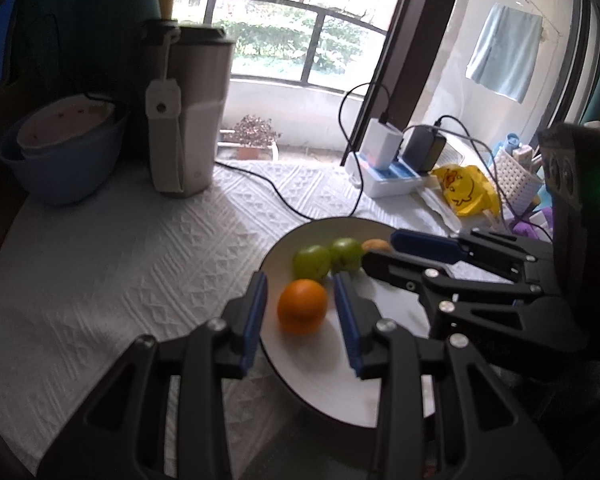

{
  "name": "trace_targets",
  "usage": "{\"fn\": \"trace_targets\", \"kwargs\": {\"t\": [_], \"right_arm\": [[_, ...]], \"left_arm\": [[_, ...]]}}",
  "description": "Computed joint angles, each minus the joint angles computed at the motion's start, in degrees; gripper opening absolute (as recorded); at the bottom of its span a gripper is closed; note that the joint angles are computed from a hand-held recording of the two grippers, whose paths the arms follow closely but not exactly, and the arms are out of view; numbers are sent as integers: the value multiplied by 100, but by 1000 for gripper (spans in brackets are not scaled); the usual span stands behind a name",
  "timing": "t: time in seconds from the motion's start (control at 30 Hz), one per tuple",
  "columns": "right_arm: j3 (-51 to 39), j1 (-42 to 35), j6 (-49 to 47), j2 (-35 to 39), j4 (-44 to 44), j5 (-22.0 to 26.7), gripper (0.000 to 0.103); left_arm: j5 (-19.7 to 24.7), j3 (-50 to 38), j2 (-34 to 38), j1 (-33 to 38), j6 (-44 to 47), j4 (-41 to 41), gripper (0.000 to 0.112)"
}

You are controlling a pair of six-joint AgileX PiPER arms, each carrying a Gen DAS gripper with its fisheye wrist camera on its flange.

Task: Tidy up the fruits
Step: 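Carry the orange and green apple onto the white plate and open both tools, then lift both open tools away from the plate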

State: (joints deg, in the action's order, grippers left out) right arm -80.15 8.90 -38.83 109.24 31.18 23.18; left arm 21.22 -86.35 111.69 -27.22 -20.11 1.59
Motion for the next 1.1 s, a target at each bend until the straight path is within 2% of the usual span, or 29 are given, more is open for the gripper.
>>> {"fn": "trace_targets", "kwargs": {"t": [0.27, 0.43, 1.1], "right_arm": [[800, 66, 46, -763, 4, -272, 38], [1255, 122, 80, -1243, 3, -436, 38], [2828, 193, 370, -3033, -146, -726, 38]], "left_arm": [[-75, 496, -579, -211, -789, 703, 38], [-135, 892, -1022, -404, -1512, 1321, 43], [117, 2021, -2257, -1282, -3825, 3403, 44]]}}
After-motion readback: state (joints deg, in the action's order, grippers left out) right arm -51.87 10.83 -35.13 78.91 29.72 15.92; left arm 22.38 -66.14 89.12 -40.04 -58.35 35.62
